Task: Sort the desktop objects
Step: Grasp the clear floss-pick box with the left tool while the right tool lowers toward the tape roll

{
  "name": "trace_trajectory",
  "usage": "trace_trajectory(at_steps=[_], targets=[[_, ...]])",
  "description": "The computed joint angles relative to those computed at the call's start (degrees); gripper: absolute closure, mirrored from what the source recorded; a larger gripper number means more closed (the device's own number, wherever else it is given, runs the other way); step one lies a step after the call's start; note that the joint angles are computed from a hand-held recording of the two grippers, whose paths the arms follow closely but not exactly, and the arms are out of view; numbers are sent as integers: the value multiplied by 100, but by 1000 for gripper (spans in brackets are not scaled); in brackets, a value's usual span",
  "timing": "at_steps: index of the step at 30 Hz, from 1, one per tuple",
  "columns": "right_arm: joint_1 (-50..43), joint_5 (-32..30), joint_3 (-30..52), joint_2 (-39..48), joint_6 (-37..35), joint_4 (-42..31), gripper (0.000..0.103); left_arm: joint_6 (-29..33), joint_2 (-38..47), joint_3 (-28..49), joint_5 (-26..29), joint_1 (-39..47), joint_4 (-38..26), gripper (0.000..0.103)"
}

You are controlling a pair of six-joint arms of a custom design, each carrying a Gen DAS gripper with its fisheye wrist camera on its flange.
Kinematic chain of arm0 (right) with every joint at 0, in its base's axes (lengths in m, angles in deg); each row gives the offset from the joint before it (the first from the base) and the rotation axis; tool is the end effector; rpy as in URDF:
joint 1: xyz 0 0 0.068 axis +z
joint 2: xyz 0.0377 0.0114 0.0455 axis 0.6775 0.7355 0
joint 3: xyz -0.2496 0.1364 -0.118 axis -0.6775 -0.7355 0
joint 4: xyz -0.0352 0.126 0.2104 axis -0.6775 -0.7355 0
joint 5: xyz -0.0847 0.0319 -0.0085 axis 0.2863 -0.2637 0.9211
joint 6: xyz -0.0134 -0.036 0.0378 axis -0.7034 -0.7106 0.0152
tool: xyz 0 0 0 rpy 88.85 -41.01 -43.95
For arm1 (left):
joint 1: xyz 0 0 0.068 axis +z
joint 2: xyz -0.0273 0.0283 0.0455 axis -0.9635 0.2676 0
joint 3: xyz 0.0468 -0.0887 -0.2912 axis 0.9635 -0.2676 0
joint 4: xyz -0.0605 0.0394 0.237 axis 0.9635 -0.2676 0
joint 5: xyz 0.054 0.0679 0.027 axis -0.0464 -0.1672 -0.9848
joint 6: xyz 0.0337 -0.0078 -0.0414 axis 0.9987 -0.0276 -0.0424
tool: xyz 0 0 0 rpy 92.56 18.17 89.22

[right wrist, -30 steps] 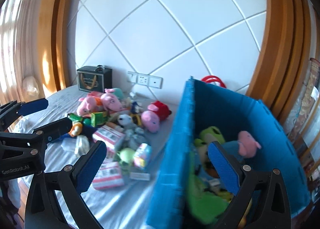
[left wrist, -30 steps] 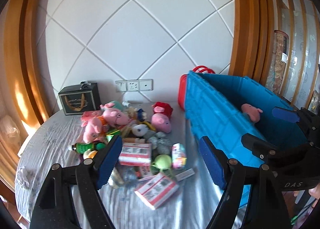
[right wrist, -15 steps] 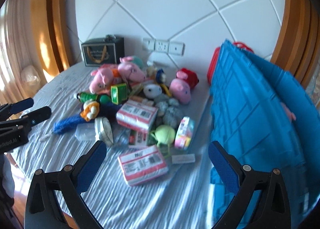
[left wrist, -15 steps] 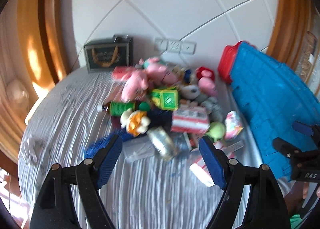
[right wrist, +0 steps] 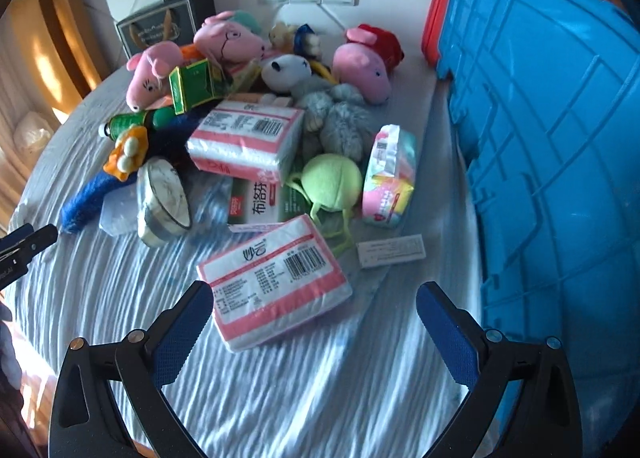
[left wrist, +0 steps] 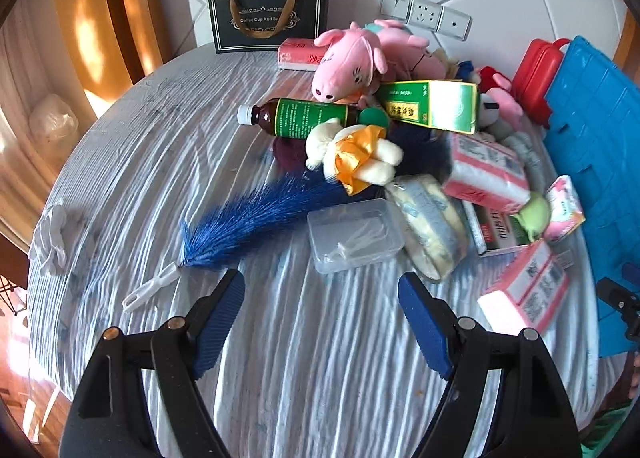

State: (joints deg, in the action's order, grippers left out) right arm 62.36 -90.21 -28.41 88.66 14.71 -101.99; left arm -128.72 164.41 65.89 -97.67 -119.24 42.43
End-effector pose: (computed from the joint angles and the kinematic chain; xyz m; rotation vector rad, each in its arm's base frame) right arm 0.1737 0.0638 0.2933 -0.7251 2.5539 0.1045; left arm 0.2127 -0.1923 0.2590 -0.1606 2.5801 -0.0476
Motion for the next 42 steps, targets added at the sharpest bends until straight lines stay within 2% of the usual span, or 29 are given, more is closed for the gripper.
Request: trace_trajectory(at_steps=[1, 6, 13, 17, 20, 24, 30, 34, 38, 42], targets=[[61, 2, -19, 93, -20, 78, 0, 1149, -113, -228, 447, 238, 419, 24], [519, 39, -22, 516, 17, 416, 0, 1935, 596, 30, 687, 671, 821, 24], [1274, 371, 135, 1197, 413, 860, 0, 2524, 1838, 809, 825, 1326, 1002, 24], [1570, 469, 166, 1520, 622, 1107, 0, 2600, 2162, 977, 936, 1567, 1221, 23], [1783, 481, 180, 1772, 709, 1260, 0, 2575, 2201, 1078, 1166, 1674, 1088, 23], [2090, 401, 156, 2001, 813, 1439, 0, 2553, 2051, 873, 986, 1397, 696, 22], [2363, 333, 109, 2178, 997, 1586, 0, 2383, 1036, 6, 1098, 1049, 989, 22], [2308, 349, 46, 2049, 992, 1578, 0, 2564, 440, -277, 1463, 781, 1238, 22], [2150, 424, 3, 1903, 909, 1516, 0, 2805, 821, -84, 1486, 357, 1167, 22], [1946, 405, -53, 1763, 895, 1474, 0, 2808, 1385, 61, 1828, 258, 1280, 22]])
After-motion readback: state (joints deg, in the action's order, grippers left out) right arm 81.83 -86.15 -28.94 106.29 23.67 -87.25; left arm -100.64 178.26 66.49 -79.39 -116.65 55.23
